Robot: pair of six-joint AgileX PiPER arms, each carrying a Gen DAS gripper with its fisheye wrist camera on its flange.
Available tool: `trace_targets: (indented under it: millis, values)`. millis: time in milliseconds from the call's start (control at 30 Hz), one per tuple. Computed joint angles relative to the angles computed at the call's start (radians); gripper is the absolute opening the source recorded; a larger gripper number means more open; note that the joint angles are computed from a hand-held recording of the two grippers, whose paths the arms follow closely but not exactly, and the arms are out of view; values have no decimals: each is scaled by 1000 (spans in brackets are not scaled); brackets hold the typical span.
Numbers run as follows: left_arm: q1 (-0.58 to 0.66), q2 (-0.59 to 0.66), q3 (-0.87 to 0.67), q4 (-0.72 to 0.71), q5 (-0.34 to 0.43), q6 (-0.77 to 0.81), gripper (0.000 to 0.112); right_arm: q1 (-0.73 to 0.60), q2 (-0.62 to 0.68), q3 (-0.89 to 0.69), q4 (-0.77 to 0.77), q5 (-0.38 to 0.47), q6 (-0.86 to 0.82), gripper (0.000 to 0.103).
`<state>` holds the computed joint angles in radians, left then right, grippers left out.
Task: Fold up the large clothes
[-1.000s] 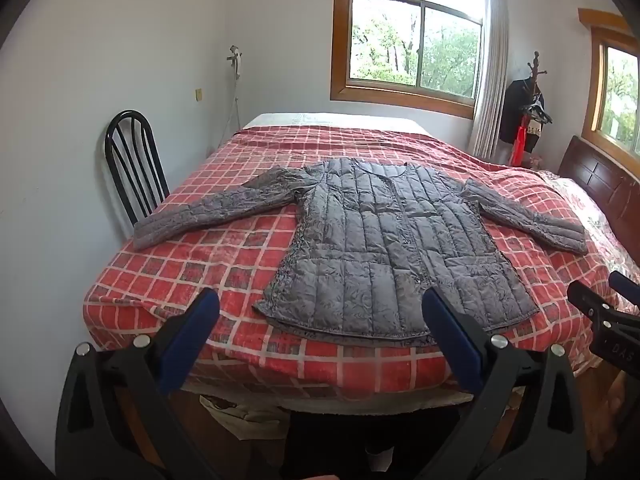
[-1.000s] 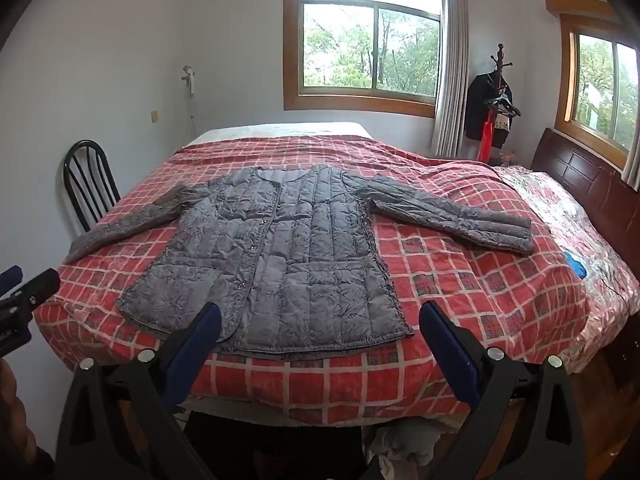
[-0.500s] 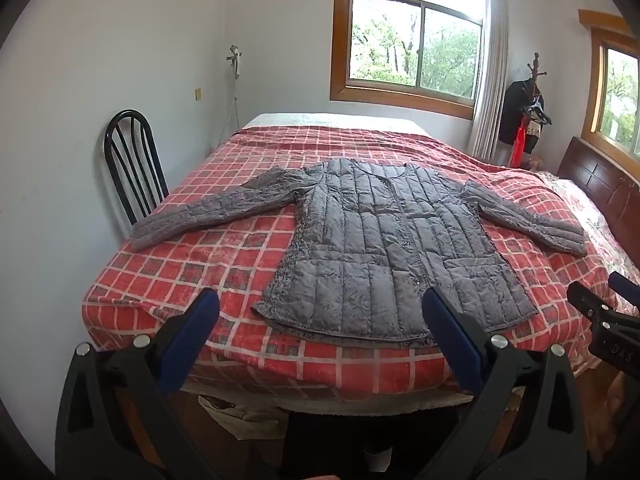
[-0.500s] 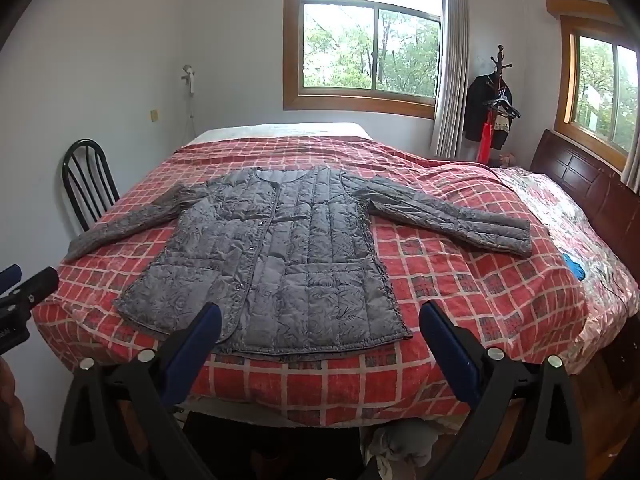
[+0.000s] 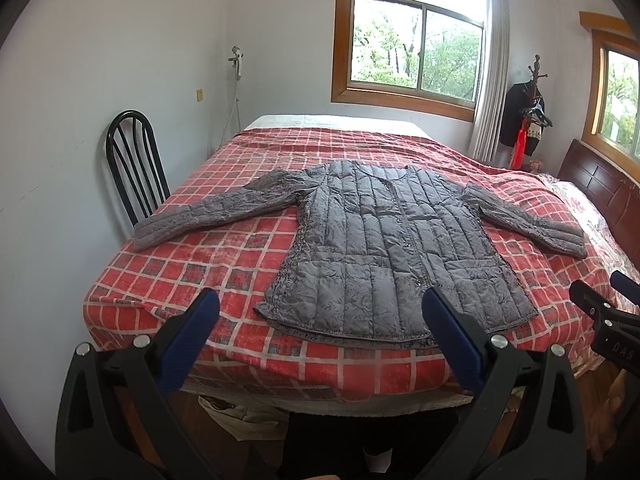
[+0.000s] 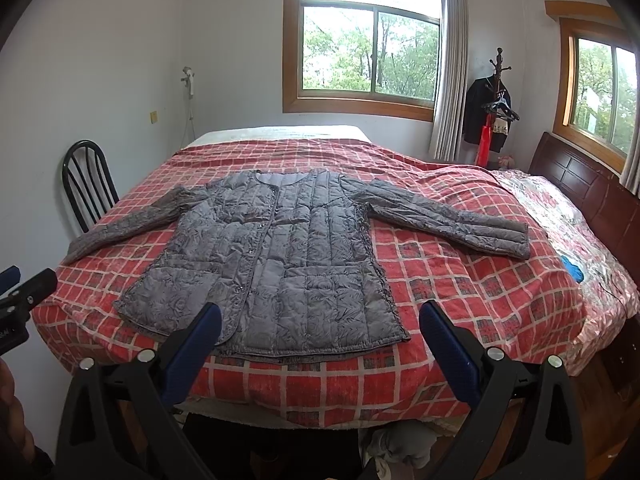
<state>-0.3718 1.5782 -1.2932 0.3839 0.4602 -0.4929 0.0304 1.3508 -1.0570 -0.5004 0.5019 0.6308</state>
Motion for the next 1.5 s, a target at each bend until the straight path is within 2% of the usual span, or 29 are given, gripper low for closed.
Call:
trace_targets:
  millis: [1500]
  values:
    - [-2,-10,21,22,-11,-26,100,3,-10,9,-14,-3,14,99]
